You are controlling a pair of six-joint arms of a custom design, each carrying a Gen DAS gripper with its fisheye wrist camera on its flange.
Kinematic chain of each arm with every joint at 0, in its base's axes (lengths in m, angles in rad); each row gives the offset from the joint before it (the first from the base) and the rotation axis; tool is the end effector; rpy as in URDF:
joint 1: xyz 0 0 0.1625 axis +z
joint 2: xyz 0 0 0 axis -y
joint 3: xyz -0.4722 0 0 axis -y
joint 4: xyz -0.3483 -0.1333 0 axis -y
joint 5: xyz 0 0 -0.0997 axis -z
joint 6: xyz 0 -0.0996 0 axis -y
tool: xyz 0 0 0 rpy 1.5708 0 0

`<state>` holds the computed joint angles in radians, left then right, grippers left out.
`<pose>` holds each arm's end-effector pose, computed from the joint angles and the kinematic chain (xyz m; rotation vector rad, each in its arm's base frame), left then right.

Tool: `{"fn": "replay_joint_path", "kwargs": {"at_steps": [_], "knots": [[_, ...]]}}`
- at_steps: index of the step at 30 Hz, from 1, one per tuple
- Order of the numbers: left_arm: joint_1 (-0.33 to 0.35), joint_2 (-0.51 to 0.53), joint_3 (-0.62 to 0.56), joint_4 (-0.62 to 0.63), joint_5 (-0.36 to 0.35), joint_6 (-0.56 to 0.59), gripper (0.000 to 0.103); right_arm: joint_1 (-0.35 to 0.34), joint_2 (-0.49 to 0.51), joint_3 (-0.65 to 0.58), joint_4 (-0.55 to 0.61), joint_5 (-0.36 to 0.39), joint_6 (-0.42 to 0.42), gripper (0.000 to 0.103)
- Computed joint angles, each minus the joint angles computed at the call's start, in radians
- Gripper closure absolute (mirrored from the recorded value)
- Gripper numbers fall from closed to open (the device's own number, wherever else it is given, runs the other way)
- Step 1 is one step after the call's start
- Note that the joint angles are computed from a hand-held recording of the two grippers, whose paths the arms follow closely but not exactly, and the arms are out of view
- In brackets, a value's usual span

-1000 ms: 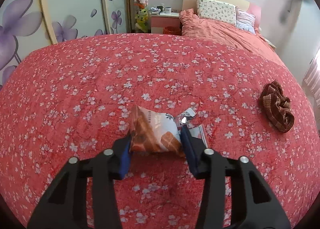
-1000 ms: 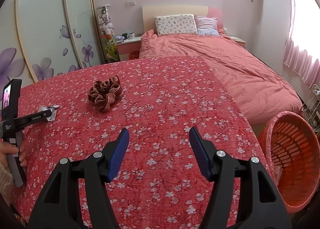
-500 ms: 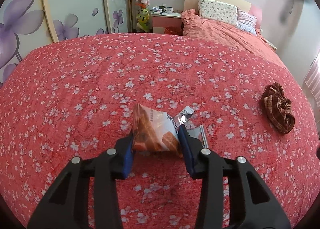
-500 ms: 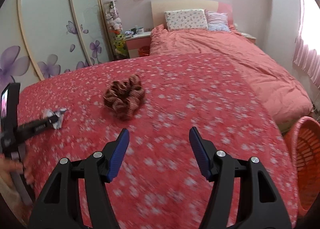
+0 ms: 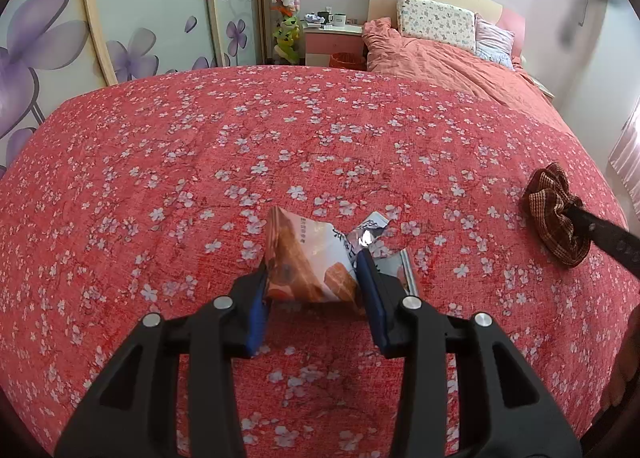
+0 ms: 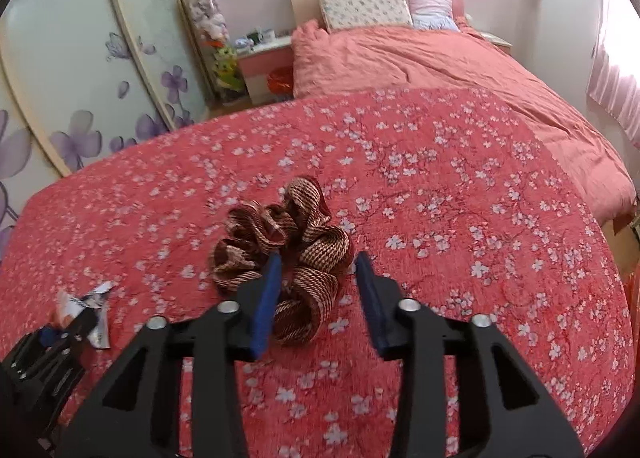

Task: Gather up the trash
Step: 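Grasp the snack wrapper with the left tool while the right tool grasps the brown scrunchie, then carry wrapper and scrunchie over the orange basket and open both tools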

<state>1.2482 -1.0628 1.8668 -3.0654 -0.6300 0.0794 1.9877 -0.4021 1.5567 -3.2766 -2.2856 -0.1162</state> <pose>0.0171 -0.6232 0.3425 0.0436 2.1700 -0.8940 0.3455 -0.6122 0.0169 0.3876 -2.3813 0.8051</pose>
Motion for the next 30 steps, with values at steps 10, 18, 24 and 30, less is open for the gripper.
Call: {"fn": "replay_joint_path", "kwargs": {"at_steps": [10, 18, 24, 30], "knots": [[0.006, -0.008, 0.005, -0.010, -0.030, -0.005, 0.063, 0.002, -0.042, 0.085, -0.060, 0.022, -0.046, 0.093], [0.027, -0.042, 0.034, -0.054, -0.127, -0.002, 0.088, -0.008, -0.119, 0.210, -0.201, 0.054, -0.099, 0.093], [0.013, -0.047, 0.063, -0.105, -0.129, 0.039, 0.097, -0.025, -0.150, 0.248, -0.237, 0.072, -0.108, 0.093], [-0.021, -0.069, 0.107, -0.148, -0.135, 0.054, 0.097, -0.021, -0.168, 0.280, -0.297, 0.075, -0.131, 0.093]]}}
